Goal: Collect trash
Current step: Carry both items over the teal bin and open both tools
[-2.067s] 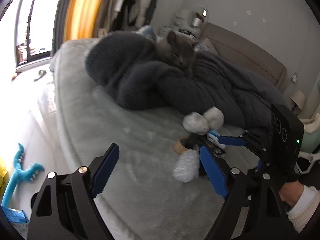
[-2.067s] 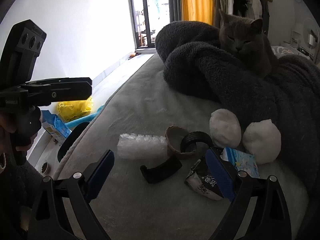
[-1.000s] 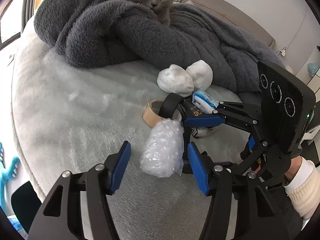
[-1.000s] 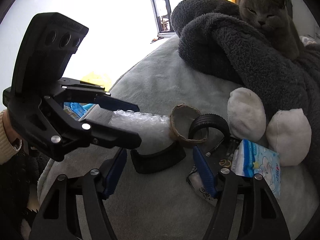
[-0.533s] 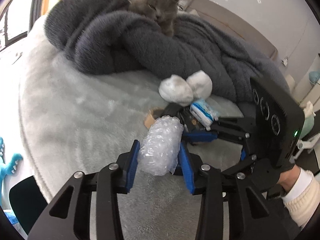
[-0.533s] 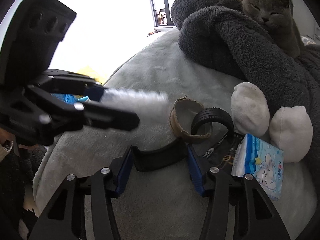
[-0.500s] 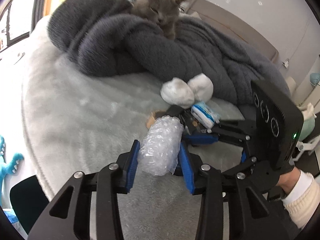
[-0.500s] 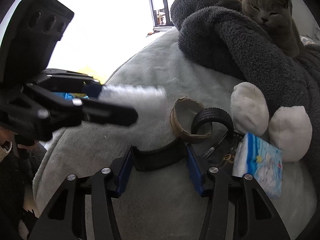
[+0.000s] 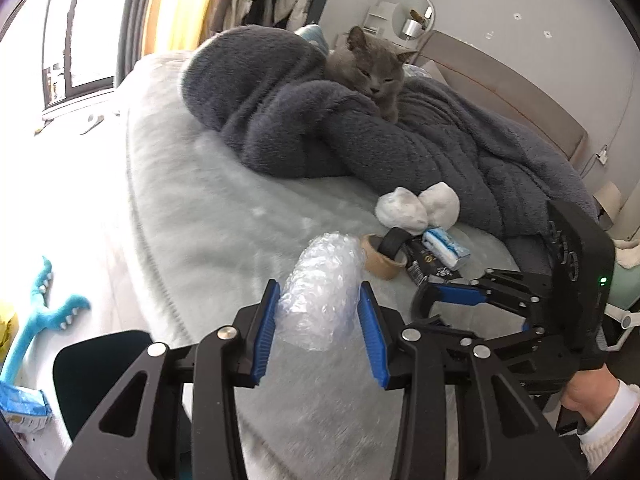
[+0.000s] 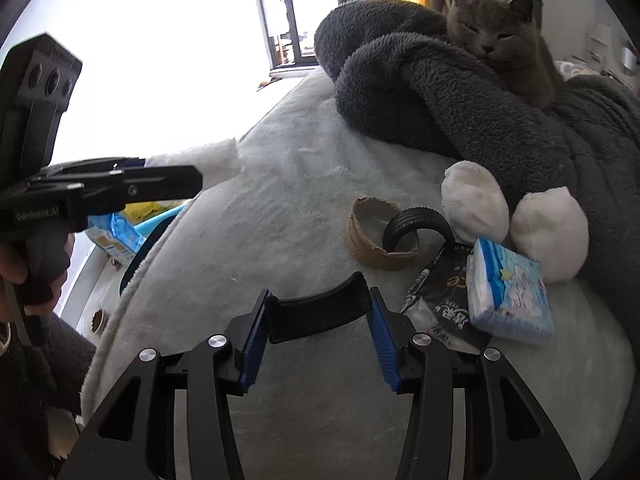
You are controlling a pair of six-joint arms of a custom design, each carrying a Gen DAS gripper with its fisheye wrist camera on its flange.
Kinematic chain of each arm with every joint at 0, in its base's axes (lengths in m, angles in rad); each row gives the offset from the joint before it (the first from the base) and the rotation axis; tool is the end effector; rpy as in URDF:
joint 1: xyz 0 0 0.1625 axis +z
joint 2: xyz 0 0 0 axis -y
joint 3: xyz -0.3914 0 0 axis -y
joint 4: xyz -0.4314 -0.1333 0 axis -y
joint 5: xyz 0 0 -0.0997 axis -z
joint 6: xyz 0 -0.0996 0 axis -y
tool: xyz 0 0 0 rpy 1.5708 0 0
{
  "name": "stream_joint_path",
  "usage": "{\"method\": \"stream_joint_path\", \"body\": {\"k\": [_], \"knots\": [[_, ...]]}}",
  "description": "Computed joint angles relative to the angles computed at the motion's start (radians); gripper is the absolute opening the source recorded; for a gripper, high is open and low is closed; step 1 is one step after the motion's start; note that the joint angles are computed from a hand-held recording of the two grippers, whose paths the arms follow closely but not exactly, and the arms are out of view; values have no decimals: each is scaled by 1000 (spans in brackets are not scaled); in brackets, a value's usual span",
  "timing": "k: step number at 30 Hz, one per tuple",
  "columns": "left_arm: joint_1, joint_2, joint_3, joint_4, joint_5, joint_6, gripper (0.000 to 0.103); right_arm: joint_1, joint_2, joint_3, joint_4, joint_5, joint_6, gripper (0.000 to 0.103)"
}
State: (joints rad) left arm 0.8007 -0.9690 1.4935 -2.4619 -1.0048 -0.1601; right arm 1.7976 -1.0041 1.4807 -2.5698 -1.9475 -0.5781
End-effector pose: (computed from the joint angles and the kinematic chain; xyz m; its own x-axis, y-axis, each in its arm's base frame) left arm -0.3660 -0.6455 0.2264 -0.8339 0.3371 -0.4371 0.5237 0.7333 -0.4337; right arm 0.2575 -0.6857 0.2643 -0.6869 -0.4868 0.5396 -0.6809 0.6907 -0.2437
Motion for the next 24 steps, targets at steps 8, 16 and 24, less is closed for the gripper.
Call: {"method": "stream_joint_path", "body": {"k": [8, 16, 24], "knots": [[-12, -76, 84, 3, 86, -11, 42, 48, 7, 27, -86, -24, 57, 48], [0, -136, 136, 62, 159, -46, 42, 96, 41, 18, -125, -54, 128, 48], [28, -191, 171, 116, 194, -86, 42, 134, 110, -29, -142, -93, 165, 48]]}}
